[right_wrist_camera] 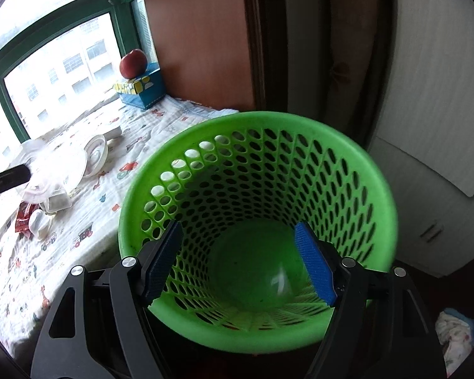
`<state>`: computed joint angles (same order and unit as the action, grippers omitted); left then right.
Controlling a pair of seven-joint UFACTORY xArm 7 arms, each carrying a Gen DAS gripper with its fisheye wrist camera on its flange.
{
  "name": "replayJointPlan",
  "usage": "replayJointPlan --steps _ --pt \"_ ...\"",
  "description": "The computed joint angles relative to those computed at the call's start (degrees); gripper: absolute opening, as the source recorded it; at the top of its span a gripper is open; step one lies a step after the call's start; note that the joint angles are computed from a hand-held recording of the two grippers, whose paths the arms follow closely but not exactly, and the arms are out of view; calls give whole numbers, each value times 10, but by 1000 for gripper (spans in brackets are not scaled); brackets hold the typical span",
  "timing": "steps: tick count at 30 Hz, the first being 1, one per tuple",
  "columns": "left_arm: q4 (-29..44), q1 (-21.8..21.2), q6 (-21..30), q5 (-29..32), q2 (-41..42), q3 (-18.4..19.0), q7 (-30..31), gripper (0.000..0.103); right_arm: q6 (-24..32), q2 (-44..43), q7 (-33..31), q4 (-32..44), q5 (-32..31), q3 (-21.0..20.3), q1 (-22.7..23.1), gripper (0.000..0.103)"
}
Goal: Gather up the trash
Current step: 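Carry the clear cup over the green basket and open the left gripper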
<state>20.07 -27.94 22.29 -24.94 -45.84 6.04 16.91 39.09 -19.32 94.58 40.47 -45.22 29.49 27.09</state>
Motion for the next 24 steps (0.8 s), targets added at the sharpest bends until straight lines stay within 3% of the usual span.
replayJointPlan --steps 6,11,19,21,24 --pt "52 -61 -24 -23 88 -17 8 46 21 -61 -9 -35 35 5 7 74" --pt "82 -87 -35 -39 147 -44 11 46 42 -101 -17 -59 65 22 3 74" --pt "123 -96 -36 -51 221 -84 9 46 32 -145 -15 -93 103 37 -10 74" --pt "127 -98 -36 -59 228 -89 14 53 31 -152 -17 -98 111 41 -12 74" --pt "125 -93 -37 -63 228 -96 10 55 29 -157 -19 -101 119 47 -15 74"
